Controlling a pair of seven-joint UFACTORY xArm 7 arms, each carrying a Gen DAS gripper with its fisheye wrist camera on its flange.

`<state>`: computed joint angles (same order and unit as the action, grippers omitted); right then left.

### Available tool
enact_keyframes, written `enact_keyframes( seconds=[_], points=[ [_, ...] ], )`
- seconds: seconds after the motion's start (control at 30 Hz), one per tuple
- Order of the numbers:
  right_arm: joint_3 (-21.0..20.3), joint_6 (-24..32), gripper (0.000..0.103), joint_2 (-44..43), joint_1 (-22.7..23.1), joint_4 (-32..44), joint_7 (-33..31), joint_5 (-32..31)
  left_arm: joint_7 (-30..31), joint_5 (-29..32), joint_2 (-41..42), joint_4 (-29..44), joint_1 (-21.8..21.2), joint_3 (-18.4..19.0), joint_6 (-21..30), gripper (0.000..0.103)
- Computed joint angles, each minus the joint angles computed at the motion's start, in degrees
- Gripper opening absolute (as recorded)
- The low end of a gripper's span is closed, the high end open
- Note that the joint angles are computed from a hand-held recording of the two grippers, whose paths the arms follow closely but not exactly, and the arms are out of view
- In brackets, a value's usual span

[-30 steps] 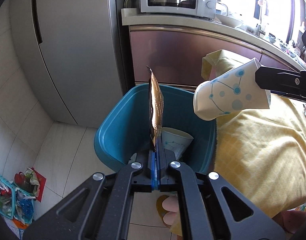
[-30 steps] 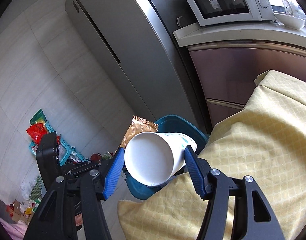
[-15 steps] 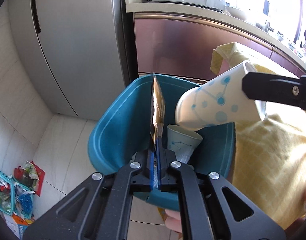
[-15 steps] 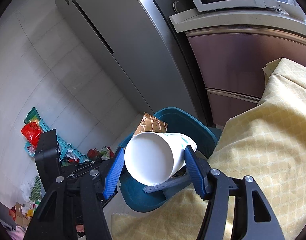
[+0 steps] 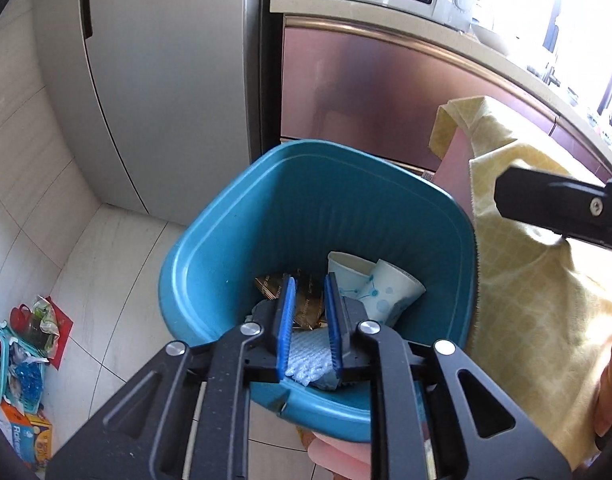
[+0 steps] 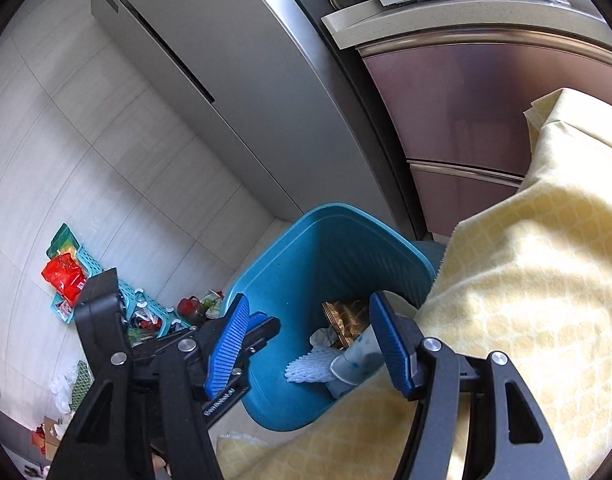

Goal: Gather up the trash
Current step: 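Open both tools to drop the wrapper and cup into the bin, then move both open tools back over the table toward the plastic wrappers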

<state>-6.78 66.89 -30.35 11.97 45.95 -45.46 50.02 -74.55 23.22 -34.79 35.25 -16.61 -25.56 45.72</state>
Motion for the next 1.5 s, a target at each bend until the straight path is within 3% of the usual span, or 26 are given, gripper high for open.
enact_keyframes(
  seconds=[0.33, 0.53, 0.63, 0.93, 1.13, 1.3, 1.5],
  points=[
    [-3.6, 2.9, 0.061, -3.8, -2.4, -1.1, -3.9, -0.9, 0.0, -0.1, -6.0, 0.8, -0.9, -2.7, -1.1, 0.033],
    [-8.0, 4.6, 0.062, -8.0, -5.7, -1.5, -6.8, -2.4, 1.1, 1.7, -4.1, 5.8, 0.2, -6.5, -3.6, 0.044],
    [-10.4, 4.8, 0.062, -9.6, -7.8, -1.5, -7.9, -3.7, 1.8, 3.0, -1.3, 9.1, 0.6, -8.6, -5.2, 0.044],
    [-19.0, 5.4, 0.062, -10.1, -15.3, 0.2, -10.2, -8.0, -0.5, 12.4, 14.5, 22.3, 1.8, -14.8, -9.7, 0.046],
    [-23.3, 3.9, 0.062, -5.7, -19.9, 3.2, -11.8, -9.4, -4.4, 25.3, 31.3, 35.6, -0.1, -20.0, -6.9, 0.046],
    [-25.5, 2.4, 0.062, -1.1, -23.7, 5.7, -13.2, -8.6, -3.6, 33.7, 44.7, 46.9, -7.0, -19.1, -3.5, 0.046],
    [-26.8, 2.4, 0.062, 4.4, -28.7, 8.3, -15.8, -6.6, 1.9, 35.5, 54.8, 57.8, -14.8, -15.3, -2.0, 0.046]
  ],
)
